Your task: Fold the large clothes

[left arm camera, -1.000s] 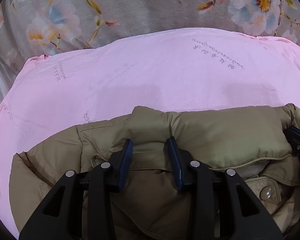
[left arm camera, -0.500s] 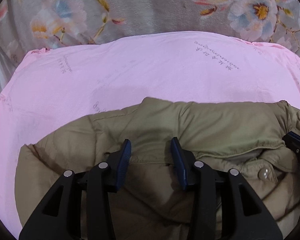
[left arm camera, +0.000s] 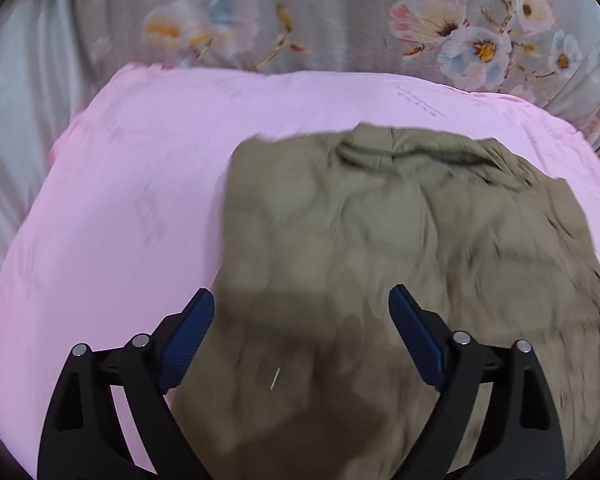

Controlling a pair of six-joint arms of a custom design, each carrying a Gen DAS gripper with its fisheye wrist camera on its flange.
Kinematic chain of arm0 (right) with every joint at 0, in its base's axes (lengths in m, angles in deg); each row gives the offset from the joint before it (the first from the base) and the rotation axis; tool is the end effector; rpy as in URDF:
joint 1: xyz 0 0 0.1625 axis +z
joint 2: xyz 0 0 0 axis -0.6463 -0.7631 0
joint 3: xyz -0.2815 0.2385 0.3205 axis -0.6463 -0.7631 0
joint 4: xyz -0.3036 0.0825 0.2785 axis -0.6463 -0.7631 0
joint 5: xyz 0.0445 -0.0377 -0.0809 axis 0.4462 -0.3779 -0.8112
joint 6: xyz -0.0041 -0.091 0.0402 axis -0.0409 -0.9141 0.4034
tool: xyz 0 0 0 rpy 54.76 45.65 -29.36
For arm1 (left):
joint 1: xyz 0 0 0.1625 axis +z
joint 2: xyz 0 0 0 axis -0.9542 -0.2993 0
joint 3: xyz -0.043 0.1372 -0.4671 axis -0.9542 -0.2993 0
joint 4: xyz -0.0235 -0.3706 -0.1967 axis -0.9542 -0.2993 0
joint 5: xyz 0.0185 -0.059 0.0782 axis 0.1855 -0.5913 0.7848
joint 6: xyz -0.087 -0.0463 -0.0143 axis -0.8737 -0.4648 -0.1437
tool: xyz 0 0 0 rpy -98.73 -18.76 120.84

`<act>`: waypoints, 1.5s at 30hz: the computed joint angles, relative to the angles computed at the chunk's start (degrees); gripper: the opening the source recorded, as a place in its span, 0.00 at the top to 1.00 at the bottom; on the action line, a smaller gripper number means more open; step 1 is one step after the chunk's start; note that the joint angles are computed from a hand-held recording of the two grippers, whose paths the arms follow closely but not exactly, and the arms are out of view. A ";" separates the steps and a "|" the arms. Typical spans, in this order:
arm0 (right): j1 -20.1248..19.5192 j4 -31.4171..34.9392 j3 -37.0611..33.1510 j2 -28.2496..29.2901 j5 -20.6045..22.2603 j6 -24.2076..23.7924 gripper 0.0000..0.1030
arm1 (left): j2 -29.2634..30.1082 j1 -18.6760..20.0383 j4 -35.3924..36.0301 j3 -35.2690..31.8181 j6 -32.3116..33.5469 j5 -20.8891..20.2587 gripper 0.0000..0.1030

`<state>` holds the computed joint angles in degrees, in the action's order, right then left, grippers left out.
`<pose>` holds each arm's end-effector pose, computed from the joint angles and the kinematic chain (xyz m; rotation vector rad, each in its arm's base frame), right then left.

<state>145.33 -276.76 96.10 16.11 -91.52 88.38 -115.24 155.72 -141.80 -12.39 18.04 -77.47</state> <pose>0.2464 -0.6743 0.0066 -0.2253 -2.3392 1.0044 0.0725 -0.8772 0.3276 0.7326 2.3615 -0.6682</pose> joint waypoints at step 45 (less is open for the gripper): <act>20.71 -50.95 16.55 -0.75 4.94 -19.73 0.94 | -36.43 1.31 5.62 26.79 -11.36 -30.66 0.93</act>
